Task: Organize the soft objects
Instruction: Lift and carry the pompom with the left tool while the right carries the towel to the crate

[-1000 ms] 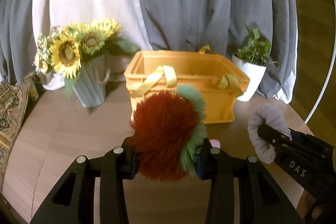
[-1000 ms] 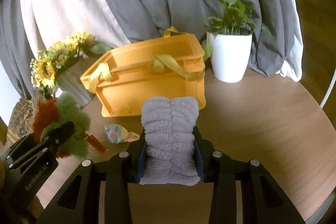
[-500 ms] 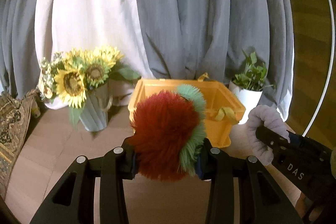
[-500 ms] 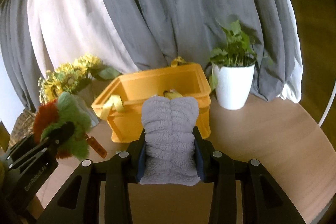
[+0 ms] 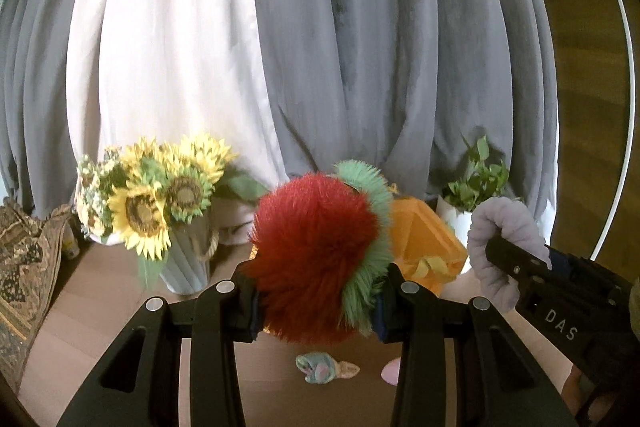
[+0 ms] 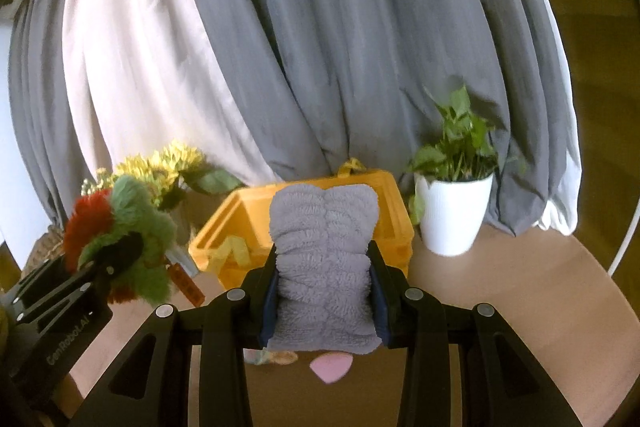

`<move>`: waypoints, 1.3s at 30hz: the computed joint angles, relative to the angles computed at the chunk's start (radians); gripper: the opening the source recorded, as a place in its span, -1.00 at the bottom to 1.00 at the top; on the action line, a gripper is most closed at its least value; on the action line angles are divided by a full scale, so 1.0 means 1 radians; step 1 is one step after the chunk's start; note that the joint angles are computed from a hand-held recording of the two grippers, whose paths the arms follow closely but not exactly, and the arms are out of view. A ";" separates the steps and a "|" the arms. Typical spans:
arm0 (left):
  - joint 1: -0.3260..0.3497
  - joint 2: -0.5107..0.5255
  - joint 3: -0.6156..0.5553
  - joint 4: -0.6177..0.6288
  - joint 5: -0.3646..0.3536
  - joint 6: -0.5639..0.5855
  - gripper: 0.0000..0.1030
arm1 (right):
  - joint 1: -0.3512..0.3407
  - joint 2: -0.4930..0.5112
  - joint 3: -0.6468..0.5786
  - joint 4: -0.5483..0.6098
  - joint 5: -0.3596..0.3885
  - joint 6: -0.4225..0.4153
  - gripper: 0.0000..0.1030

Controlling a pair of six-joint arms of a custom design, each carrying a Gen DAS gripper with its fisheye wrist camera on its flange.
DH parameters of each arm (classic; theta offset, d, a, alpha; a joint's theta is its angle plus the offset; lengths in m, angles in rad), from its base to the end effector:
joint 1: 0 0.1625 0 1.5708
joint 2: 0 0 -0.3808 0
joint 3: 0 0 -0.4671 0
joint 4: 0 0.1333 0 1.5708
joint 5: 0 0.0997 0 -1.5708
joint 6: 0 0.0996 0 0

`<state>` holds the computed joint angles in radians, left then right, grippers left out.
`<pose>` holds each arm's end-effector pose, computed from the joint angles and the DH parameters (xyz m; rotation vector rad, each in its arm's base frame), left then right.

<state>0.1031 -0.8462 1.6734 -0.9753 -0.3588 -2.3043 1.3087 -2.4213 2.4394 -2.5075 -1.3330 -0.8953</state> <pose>-0.5225 -0.2818 0.0001 0.2223 1.8416 -1.4747 0.0689 -0.3480 0.4257 0.9388 -2.3806 1.2246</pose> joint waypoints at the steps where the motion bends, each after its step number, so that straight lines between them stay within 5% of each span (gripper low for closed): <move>1: 0.000 0.001 -0.005 0.020 0.005 -0.014 -0.24 | 0.009 0.010 -0.002 -0.016 0.000 0.004 -0.25; 22: 0.056 0.034 -0.128 0.398 0.133 -0.246 -0.23 | 0.122 0.185 -0.069 -0.168 -0.017 0.069 -0.25; 39: 0.151 -0.021 -0.076 0.217 0.227 -0.065 -0.23 | 0.177 0.383 -0.138 -0.310 -0.074 0.111 -0.25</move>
